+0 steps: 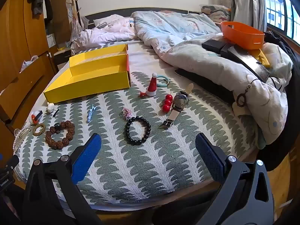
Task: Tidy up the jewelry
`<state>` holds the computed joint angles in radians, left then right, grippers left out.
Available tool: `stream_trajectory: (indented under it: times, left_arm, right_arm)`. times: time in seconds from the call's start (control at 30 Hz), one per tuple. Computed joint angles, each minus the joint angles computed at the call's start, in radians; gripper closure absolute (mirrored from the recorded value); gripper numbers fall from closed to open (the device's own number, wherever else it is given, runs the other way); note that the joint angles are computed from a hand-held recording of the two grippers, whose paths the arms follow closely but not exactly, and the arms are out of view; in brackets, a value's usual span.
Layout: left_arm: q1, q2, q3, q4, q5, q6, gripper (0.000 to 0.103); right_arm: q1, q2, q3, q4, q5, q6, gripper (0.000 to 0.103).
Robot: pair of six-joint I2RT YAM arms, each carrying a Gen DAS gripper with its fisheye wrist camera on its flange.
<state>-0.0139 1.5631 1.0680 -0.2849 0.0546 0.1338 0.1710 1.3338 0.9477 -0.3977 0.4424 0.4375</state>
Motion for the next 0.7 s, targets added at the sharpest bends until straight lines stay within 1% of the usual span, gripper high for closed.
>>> stream_trajectory:
  times: [0.13, 0.17, 0.2, 0.23, 0.3, 0.33, 0.6, 0.7]
  left_arm:
    - [0.018, 0.0, 0.015, -0.022, 0.019, 0.001, 0.006]
    - [0.026, 0.001, 0.004, -0.006, 0.025, 0.005, 0.006]
    - [0.011, -0.008, -0.018, 0.018, 0.001, 0.007, 0.006]
    - [0.021, 0.001, -0.003, 0.003, 0.018, 0.009, 0.006]
    - [0.022, 0.002, -0.003, 0.002, 0.017, 0.012, 0.006]
    - [0.018, 0.001, -0.008, 0.007, 0.012, 0.008, 0.006]
    - [0.012, 0.002, 0.003, -0.001, -0.004, 0.016, 0.006]
    - [0.015, -0.001, 0.005, -0.007, 0.003, 0.021, 0.006]
  right_arm:
    - [-0.002, 0.002, -0.002, 0.008, -0.001, -0.005, 0.003]
    - [-0.002, 0.004, -0.001, 0.009, -0.002, -0.007, 0.003]
    - [-0.002, 0.006, -0.001, 0.009, -0.001, -0.008, 0.003]
    - [-0.001, 0.006, -0.002, 0.01, 0.0, -0.009, 0.003]
    - [0.0, 0.004, -0.006, 0.016, 0.002, -0.012, 0.003]
    - [-0.02, 0.016, 0.012, 0.001, -0.021, -0.012, 0.003]
    - [0.006, 0.018, 0.031, -0.032, -0.002, 0.002, 0.003]
    - [0.007, 0.019, 0.016, -0.022, -0.012, -0.015, 0.003]
